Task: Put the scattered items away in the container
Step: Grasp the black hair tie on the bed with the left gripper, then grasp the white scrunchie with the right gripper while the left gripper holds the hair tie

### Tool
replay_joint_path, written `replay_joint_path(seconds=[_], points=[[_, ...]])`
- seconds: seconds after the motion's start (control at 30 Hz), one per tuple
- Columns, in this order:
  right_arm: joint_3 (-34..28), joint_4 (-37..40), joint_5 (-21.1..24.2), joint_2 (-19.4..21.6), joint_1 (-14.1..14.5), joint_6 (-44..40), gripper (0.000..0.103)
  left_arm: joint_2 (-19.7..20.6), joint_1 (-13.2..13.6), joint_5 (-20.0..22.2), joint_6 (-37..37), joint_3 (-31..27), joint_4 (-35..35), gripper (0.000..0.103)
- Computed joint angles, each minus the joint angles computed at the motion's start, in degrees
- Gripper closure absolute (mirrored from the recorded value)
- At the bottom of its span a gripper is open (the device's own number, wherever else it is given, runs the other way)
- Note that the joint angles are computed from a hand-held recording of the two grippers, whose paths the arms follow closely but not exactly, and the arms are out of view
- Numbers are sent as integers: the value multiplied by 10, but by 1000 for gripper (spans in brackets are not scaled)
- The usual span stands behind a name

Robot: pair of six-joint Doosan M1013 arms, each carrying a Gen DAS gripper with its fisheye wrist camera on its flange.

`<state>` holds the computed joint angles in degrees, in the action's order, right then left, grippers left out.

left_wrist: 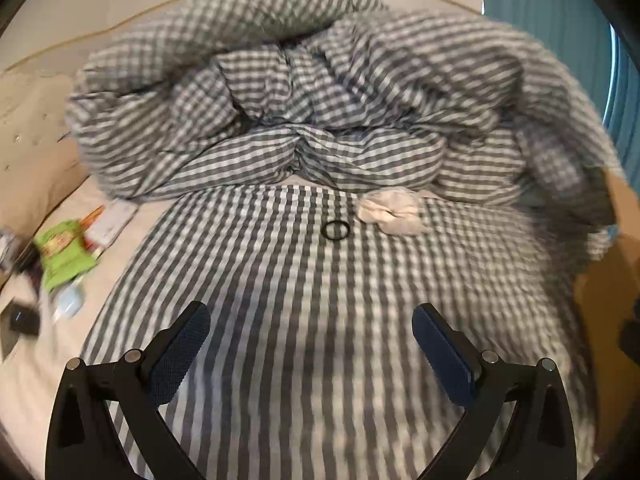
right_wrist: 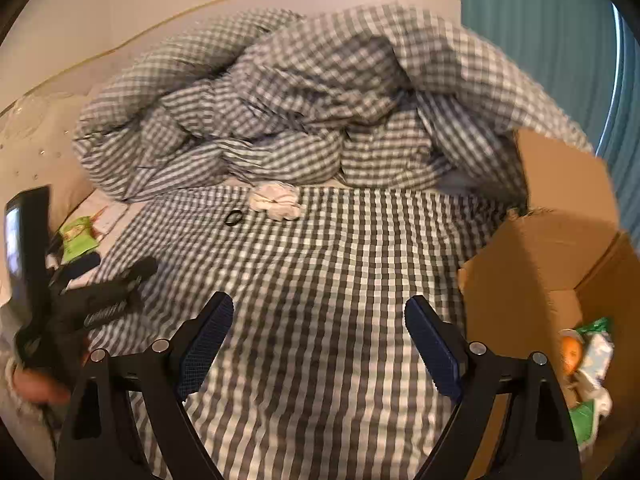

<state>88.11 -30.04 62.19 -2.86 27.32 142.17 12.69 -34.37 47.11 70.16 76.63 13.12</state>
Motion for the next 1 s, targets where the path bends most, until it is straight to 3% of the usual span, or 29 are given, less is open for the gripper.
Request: replay_joint_path(seconds=[0.17, 0.33, 0.43, 0.47, 0.5, 0.53, 0.57, 0.6, 0.7, 0.8, 0.9, 1.0], points=[[-29, 6, -21, 54, -44, 4, 15, 80, 8, -9, -10, -64, 7, 0], [-48, 18, -45, 89, -78, -7, 15, 142, 14, -10, -3, -121, -30, 0], [-42, 4, -54, 101, -83, -4, 15, 166, 14, -12, 25, -130, -53, 3], [-38, 0, -57, 102, -83, -1, 15, 174, 16, 7, 39, -139, -70, 14], [-34, -2, -60, 104, -84, 4, 15, 178, 18, 16, 38, -144, -77, 16], [-27, 3, -67, 106, -86, 8, 15, 173, 20, 0, 33, -136, -82, 40], [-24, 11, -71, 107, -88, 7, 15, 165, 25, -23, 36, -124, -100, 82], [-23, 17, -71, 110, -89, 6, 15, 162, 33, -32, 50, -119, -133, 96], [-27, 30, -56, 122, -87, -13, 15, 159, 42, -26, 85, -116, -172, 98], [-33, 18, -56, 129, -78, -26, 15, 142, 30, -29, 84, -105, -112, 98], [-53, 6, -46, 146, -70, -47, 15, 129, 29, -35, 100, -102, -115, 98], [-87, 25, -30, 170, -71, -77, 16, 118, 25, -35, 68, -98, -67, 98]])
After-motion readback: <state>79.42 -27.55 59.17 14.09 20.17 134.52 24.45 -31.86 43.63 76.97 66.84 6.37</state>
